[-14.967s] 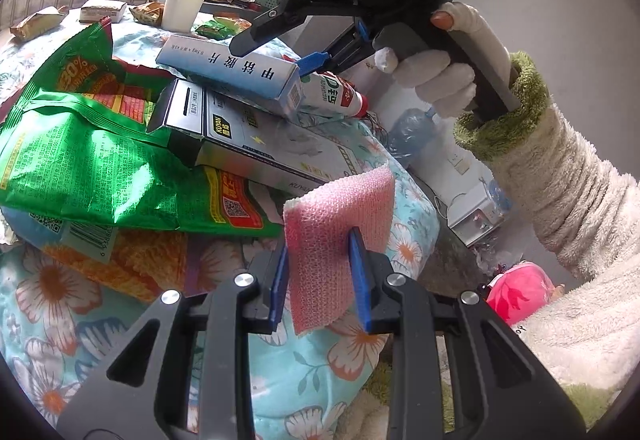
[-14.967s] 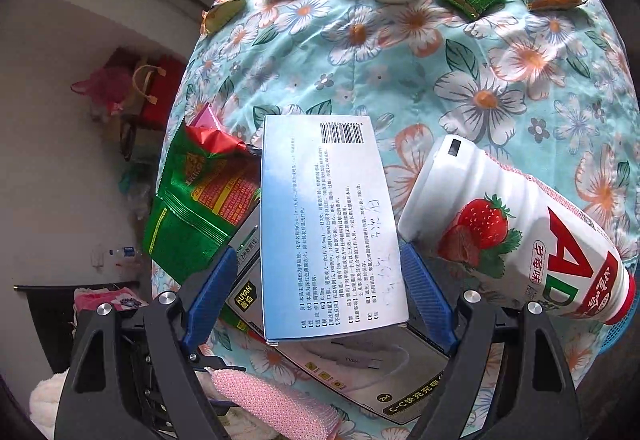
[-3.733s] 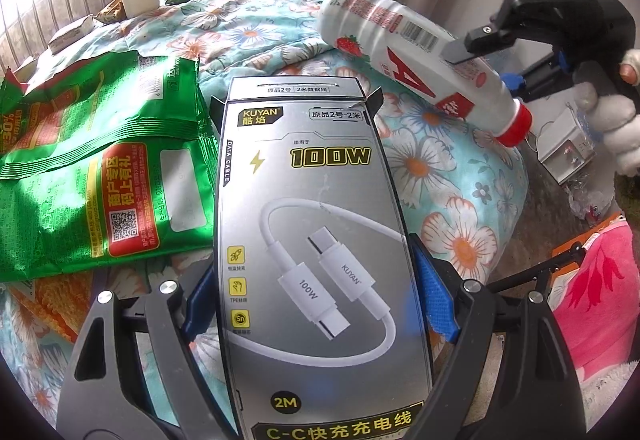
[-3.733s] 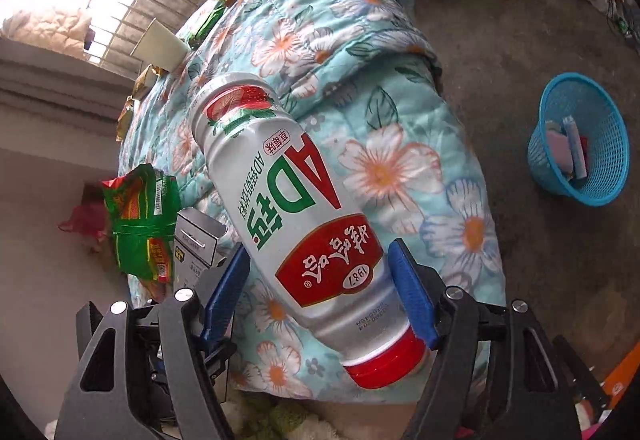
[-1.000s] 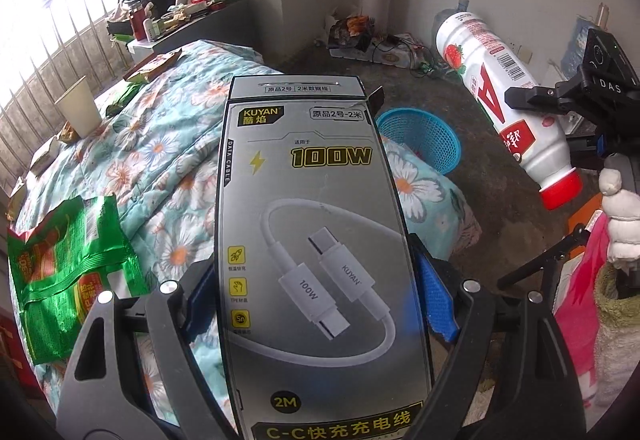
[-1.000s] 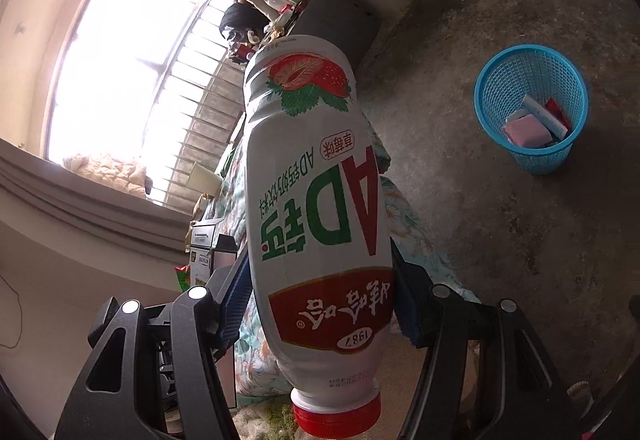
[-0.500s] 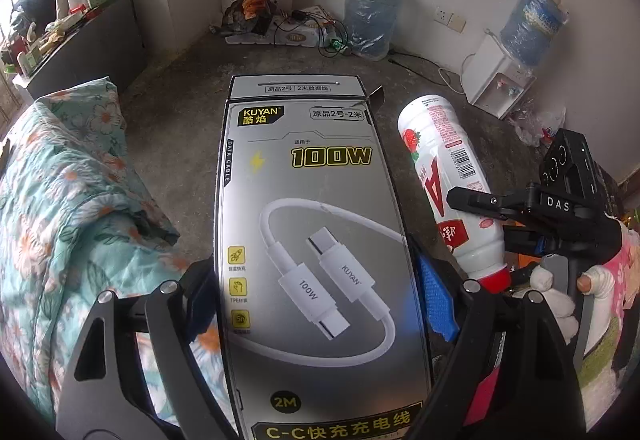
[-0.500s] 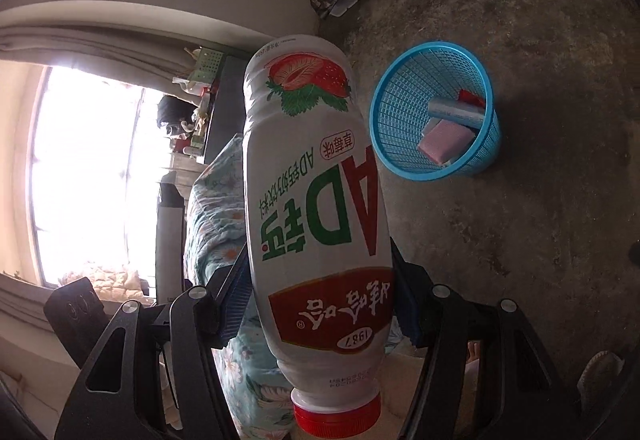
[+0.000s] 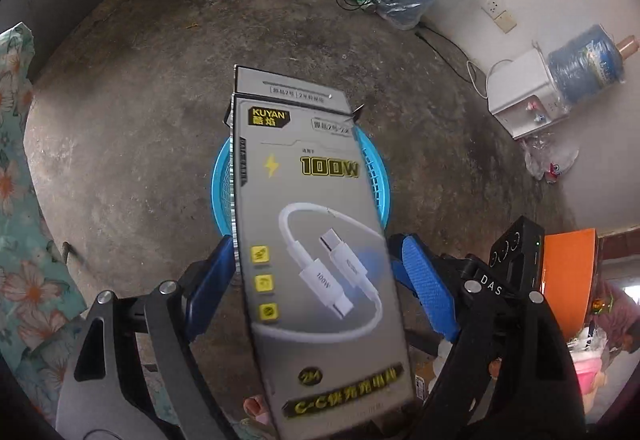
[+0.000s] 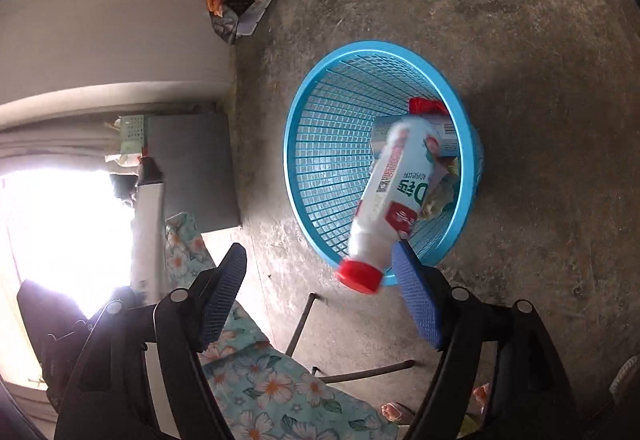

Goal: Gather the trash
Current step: 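Open both grippers to drop the box and bottle into the basket, then move both grippers back toward the snack packets on the bed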

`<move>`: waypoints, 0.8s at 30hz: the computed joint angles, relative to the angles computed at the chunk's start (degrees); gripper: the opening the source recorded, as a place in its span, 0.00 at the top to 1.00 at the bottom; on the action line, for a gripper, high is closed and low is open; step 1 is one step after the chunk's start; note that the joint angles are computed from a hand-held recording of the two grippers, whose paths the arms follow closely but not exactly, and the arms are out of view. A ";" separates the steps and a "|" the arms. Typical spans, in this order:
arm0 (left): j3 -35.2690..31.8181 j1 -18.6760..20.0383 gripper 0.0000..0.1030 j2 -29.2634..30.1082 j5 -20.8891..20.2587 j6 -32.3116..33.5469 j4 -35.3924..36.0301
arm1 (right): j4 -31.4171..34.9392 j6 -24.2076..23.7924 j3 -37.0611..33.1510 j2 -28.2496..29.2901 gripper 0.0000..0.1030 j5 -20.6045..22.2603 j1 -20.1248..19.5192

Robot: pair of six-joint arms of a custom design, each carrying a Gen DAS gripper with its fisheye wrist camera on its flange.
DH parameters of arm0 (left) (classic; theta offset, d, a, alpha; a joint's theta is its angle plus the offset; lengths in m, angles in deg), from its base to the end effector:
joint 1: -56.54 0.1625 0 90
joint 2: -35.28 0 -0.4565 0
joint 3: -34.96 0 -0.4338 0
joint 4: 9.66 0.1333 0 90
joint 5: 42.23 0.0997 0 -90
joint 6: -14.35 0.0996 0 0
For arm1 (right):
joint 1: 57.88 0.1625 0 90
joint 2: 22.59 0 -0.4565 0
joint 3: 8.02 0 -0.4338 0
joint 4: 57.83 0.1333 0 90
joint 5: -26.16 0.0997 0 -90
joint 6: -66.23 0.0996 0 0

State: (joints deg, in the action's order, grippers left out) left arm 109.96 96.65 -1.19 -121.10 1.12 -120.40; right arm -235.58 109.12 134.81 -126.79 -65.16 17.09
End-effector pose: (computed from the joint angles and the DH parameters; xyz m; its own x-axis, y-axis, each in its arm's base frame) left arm -0.4918 -0.6137 0.0401 -0.7381 0.6271 -0.2489 0.5746 0.7776 0.2554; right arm 0.0312 -0.3888 0.3444 -0.5886 0.6325 -0.5035 0.7784 0.2752 -0.5642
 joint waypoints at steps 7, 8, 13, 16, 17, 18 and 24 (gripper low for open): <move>1.32 0.35 0.23 -0.61 -3.98 -0.39 -4.61 | -2.89 -1.07 3.23 -2.66 0.29 -2.51 1.50; 1.93 0.20 0.23 -1.24 -4.25 -0.29 -5.62 | -2.77 -0.97 3.47 -3.28 0.29 -3.86 2.48; 5.01 -0.61 0.23 -6.34 -5.46 1.61 -8.84 | -1.82 -0.43 4.95 -6.09 0.29 -11.06 8.03; 8.27 -1.19 0.23 -11.52 -7.10 3.25 -12.14 | -2.24 0.66 4.63 -5.48 0.29 -18.04 14.69; 9.64 -1.34 0.23 -13.63 -7.85 3.84 -13.55 | -1.71 1.20 4.18 -5.11 0.29 -21.11 17.71; 11.12 -1.51 0.23 -15.87 -8.50 4.45 -15.13 | -1.64 1.46 3.53 -4.09 0.29 -24.29 20.71; 19.61 -2.11 0.17 -30.66 -8.93 7.56 -20.68 | 5.49 3.78 -4.14 5.29 0.22 -46.66 42.48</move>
